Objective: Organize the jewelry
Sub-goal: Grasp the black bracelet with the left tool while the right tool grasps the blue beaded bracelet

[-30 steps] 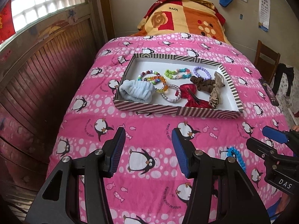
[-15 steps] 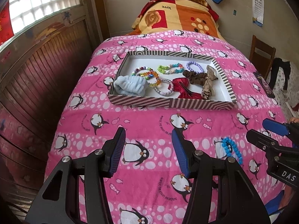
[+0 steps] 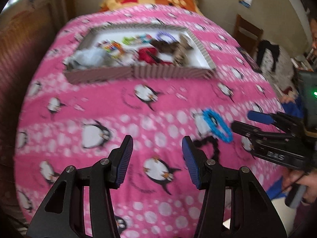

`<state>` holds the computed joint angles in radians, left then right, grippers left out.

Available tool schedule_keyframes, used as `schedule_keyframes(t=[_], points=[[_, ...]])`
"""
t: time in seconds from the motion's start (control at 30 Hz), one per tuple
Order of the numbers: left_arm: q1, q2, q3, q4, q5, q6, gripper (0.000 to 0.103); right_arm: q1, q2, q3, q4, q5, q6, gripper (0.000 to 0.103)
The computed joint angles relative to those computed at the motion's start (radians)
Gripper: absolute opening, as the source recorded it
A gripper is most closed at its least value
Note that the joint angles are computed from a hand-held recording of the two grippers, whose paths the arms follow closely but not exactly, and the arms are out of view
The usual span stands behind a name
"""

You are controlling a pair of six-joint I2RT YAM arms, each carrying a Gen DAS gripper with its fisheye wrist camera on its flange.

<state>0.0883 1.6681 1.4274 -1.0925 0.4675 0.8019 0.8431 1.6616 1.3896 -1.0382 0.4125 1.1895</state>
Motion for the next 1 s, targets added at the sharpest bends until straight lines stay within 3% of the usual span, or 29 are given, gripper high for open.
schedule_keyframes(t=[0.1, 0.17, 0.43, 0.53, 0.57, 0.6, 0.67, 0.77, 1.0], points=[[-0.030, 0.005, -0.023, -0.021, -0.005, 0.027, 0.051, -0.013, 0.001, -0.043, 0.044, -0.004, -0.030, 0.058], [-0.054, 0.013, -0.033, -0.043, -0.006, 0.048, 0.053, -0.036, 0.007, -0.064, 0.059, -0.026, -0.048, 0.051], [-0.149, 0.046, -0.098, 0.030, -0.090, -0.013, 0.055, -0.082, -0.016, -0.130, 0.151, -0.075, -0.144, 0.048], [-0.160, 0.045, -0.106, 0.058, -0.092, -0.035, 0.054, -0.087, 0.007, -0.114, 0.142, -0.066, -0.174, 0.035], [-0.162, 0.045, -0.107, 0.064, -0.092, -0.041, 0.048, -0.089, 0.011, -0.113, 0.150, -0.062, -0.190, 0.027], [-0.167, 0.041, -0.114, 0.083, -0.100, -0.050, 0.032, -0.090, 0.018, -0.108, 0.154, -0.058, -0.208, 0.019], [-0.171, 0.036, -0.128, 0.122, -0.117, -0.061, 0.015, -0.089, 0.032, -0.095, 0.152, -0.048, -0.233, 0.012], [-0.154, 0.075, -0.072, 0.070, -0.090, -0.072, 0.009, -0.103, 0.019, -0.091, 0.160, -0.060, -0.241, 0.008], [-0.090, 0.114, 0.093, -0.036, -0.014, -0.064, 0.008, -0.115, -0.031, 0.002, 0.120, -0.018, -0.283, 0.008]])
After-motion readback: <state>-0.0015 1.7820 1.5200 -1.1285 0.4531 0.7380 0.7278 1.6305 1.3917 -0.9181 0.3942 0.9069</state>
